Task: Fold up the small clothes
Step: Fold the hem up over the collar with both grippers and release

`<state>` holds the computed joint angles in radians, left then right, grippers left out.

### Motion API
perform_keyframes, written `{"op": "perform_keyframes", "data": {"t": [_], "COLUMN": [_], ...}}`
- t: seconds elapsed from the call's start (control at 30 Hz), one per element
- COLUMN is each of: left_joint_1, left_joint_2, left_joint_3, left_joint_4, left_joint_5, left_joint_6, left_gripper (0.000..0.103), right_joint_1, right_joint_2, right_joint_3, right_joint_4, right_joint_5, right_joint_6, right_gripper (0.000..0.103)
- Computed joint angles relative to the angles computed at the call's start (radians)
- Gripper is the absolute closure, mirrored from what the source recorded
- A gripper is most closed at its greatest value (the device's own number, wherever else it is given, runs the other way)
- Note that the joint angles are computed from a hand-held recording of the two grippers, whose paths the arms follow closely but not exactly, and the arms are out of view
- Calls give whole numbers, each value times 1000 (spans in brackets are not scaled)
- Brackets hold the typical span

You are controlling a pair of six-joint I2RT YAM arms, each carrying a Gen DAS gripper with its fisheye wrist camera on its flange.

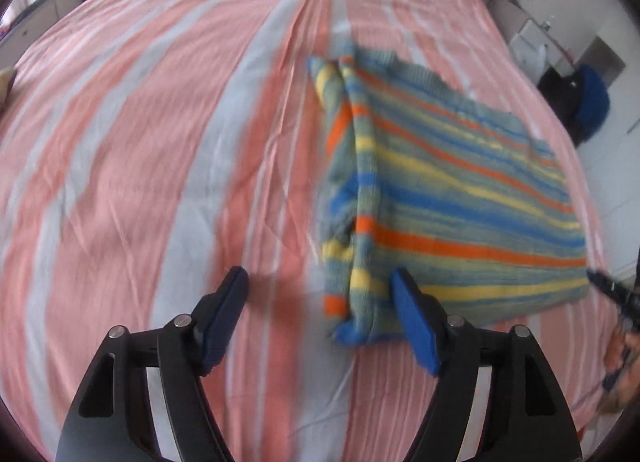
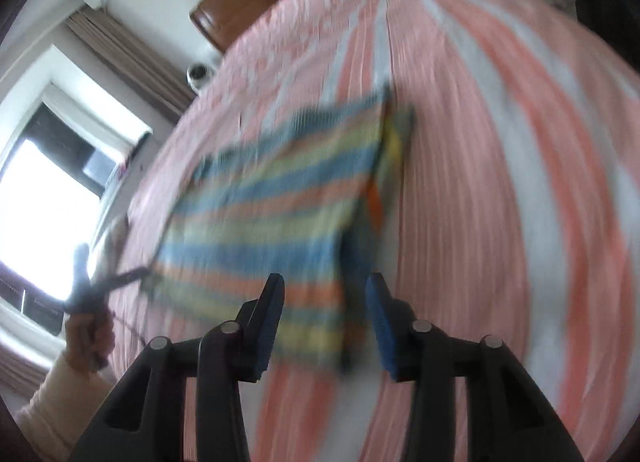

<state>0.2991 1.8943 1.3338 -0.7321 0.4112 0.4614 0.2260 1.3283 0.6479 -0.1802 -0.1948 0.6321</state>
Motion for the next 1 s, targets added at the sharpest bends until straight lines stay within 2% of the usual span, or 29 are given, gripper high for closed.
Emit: {"op": "perform_keyframes", "data": {"t": [0.03, 0.07, 0.1, 0.17, 0.23, 0.33, 0.37, 0.43, 0.5, 0.57, 0.6, 0.67, 0.73, 0.83, 0.9, 1.0], "left_joint_1": [-10, -23, -30, -36, -4, 32, 24, -5, -15, 4, 22, 74, 135, 228, 292, 330], "left_joint_2": [-6, -15, -10, -8, -50, -59, -59, -56, -70, -87, -110, -198, -312, -436, -509, -640], "left_joint_3": [-18, -39, -38, -28, -38, -19, -39, -83, -117, -109, -115, -163, -225, -267, -279, -360], "left_joint_4": [29, 57, 53, 36, 1, -69, -57, 3, 49, 7, -11, -16, -24, -76, -133, -140], "left_joint_5": [-6, 2, 15, 19, 33, 41, 12, -34, -30, -9, -4, 8, 14, 41, 93, 163], "left_joint_6": [-31, -64, -71, -91, -27, 71, 79, 63, 17, 13, 21, 76, 177, 314, 404, 443], "left_gripper": [31, 56, 100, 99, 100, 100, 100, 99, 93, 81, 67, 52, 45, 32, 19, 6], "right_joint_1": [25, 32, 36, 44, 42, 51, 48, 34, 41, 47, 55, 77, 151, 278, 454, 677], "right_joint_2": [31, 51, 86, 135, 80, -76, -86, -12, 49, 21, -25, -149, -319, -436, -505, -465], "right_joint_3": [-6, -16, -22, 6, -18, -48, -57, -72, -87, -100, -115, -146, -184, -177, -199, -209], "right_joint_4": [20, 57, 104, 87, 69, -51, -62, -29, 45, 58, 49, -24, -129, -283, -373, -417], "right_joint_5": [13, 13, 5, 50, 36, 36, 37, 21, 25, 44, 62, 127, 242, 411, 556, 732], "right_joint_6": [25, 47, 72, 89, 106, 80, 75, 81, 95, 99, 106, 106, 97, 114, 228, 395], "right_gripper": [58, 57, 57, 95, 95, 96, 96, 96, 96, 91, 84, 59, 53, 49, 49, 48]}}
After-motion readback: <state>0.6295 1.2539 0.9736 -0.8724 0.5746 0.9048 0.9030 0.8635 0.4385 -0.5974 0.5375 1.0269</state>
